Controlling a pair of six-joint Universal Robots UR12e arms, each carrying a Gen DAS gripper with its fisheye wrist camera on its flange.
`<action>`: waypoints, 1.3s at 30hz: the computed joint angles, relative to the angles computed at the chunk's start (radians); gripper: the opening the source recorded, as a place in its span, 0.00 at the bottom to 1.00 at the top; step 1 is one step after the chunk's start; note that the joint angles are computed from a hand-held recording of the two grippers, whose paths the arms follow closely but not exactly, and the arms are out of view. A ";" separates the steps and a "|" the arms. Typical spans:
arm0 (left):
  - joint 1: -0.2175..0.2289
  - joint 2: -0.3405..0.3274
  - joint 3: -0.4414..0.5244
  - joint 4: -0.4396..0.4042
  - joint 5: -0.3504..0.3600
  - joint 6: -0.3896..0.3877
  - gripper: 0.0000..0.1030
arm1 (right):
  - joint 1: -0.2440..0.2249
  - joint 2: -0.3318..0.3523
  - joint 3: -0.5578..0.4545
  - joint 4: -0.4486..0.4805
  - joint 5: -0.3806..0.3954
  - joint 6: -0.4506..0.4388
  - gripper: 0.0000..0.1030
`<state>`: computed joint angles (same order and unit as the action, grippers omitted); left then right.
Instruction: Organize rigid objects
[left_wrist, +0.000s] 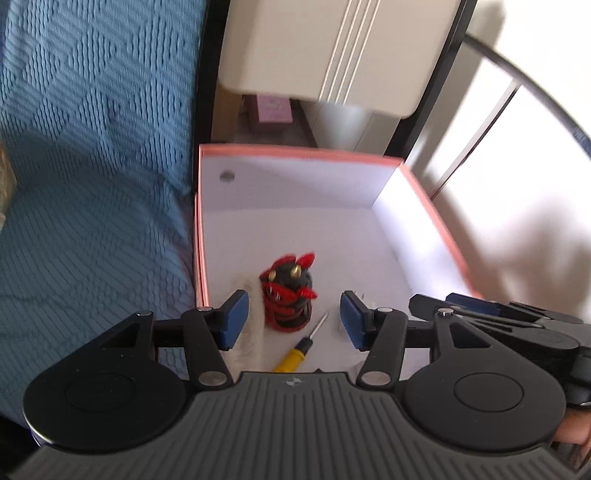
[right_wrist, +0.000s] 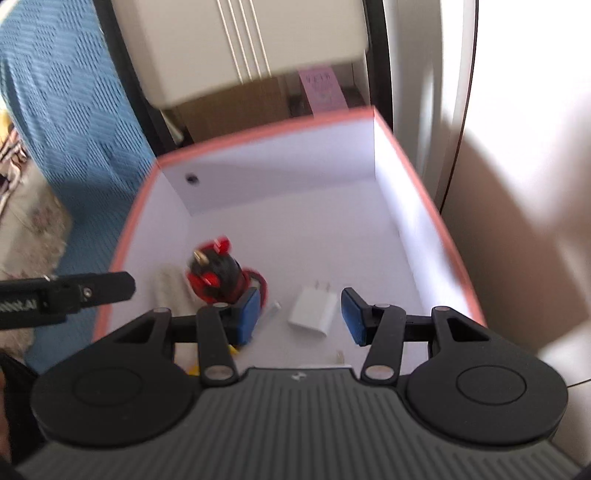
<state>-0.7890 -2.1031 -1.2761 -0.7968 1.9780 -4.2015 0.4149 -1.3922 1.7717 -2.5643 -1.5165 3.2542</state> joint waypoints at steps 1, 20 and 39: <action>-0.002 0.005 0.002 0.002 0.010 0.005 0.59 | 0.004 -0.005 -0.003 -0.007 -0.005 0.003 0.50; -0.061 0.136 -0.085 0.087 0.091 0.120 0.60 | 0.105 -0.132 -0.004 -0.075 -0.141 0.102 0.50; -0.144 0.206 -0.187 0.140 0.141 0.114 0.77 | 0.232 -0.253 0.123 -0.106 -0.304 0.236 0.53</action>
<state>-0.9327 -1.8966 -1.4628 -0.6566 2.1186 -4.0877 0.6466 -1.6453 1.8951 -2.6701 -1.8201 3.4898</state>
